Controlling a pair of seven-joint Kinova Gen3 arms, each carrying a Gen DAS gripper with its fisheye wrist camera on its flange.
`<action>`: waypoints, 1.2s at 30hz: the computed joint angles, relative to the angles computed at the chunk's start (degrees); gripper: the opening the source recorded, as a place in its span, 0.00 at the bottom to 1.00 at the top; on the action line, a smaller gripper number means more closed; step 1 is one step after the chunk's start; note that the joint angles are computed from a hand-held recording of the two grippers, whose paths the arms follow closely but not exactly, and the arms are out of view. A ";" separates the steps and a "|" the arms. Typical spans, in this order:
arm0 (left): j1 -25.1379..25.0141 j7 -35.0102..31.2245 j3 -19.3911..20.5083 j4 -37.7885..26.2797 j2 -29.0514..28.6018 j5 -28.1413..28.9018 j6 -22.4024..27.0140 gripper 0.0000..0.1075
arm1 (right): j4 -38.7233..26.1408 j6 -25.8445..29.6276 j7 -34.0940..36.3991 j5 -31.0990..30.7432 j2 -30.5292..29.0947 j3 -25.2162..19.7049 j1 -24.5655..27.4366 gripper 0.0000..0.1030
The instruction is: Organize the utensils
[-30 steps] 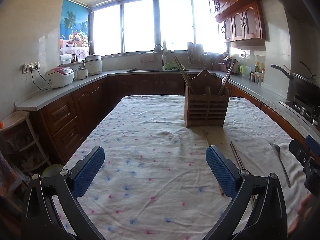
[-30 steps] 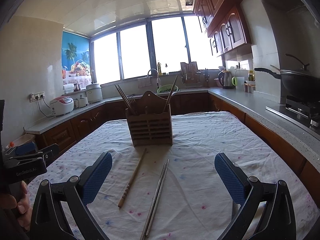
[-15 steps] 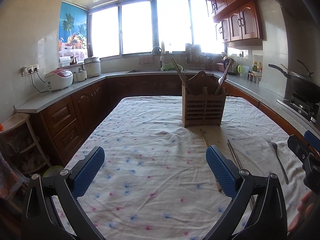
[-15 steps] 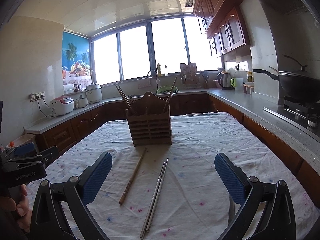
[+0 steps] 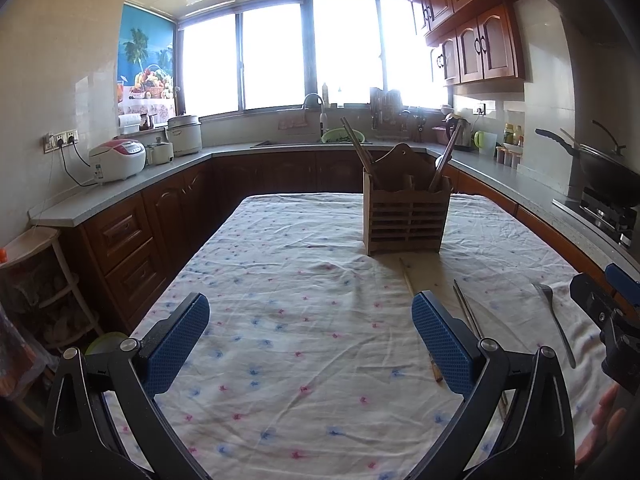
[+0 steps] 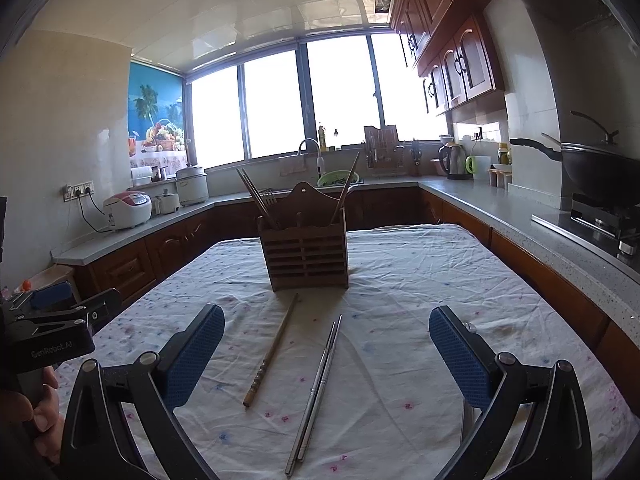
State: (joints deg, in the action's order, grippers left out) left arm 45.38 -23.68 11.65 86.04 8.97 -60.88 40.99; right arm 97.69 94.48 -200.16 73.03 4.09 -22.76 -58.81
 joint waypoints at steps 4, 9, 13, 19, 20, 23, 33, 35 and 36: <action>-0.24 -1.27 0.10 -0.40 0.16 1.17 -0.04 0.96 | 0.03 0.09 -0.33 0.09 -0.07 -0.10 -0.14 1.00; -0.11 -1.49 -0.20 -0.43 0.22 1.25 -0.44 0.96 | -0.34 0.42 0.19 0.42 0.18 -0.13 -0.35 1.00; 0.02 -1.34 -0.32 -0.44 0.28 1.06 -0.49 0.96 | -0.37 0.20 0.22 0.47 0.06 -0.04 -0.37 1.00; -0.07 -1.74 -0.35 -0.33 0.11 1.27 -0.68 0.96 | -0.75 0.04 0.97 0.49 -0.03 -0.06 -0.26 1.00; -0.02 -1.65 -0.34 -0.32 0.07 1.16 -0.61 0.96 | -0.77 0.05 1.08 0.58 -0.04 -0.07 -0.27 1.00; -0.09 -1.44 -0.30 -0.20 -0.12 0.94 -0.67 0.96 | -1.00 0.13 1.50 0.85 0.00 -0.14 -0.37 1.00; -0.40 -1.47 0.16 0.08 -0.53 0.56 -0.72 0.96 | -1.17 -0.17 2.38 1.08 -0.22 -0.14 -0.24 1.00; -0.43 -1.58 0.25 0.05 -0.54 0.58 -0.63 0.96 | -1.24 -0.06 2.49 1.12 -0.18 -0.21 -0.29 1.00; -0.45 -1.57 0.26 0.06 -0.57 0.56 -0.66 0.96 | -1.32 -0.03 2.52 1.12 -0.13 -0.22 -0.32 1.00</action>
State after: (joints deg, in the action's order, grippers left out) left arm 44.93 -25.25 11.91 86.10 8.40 -60.31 40.33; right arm 96.37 94.45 -197.64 74.16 3.96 -22.98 -59.13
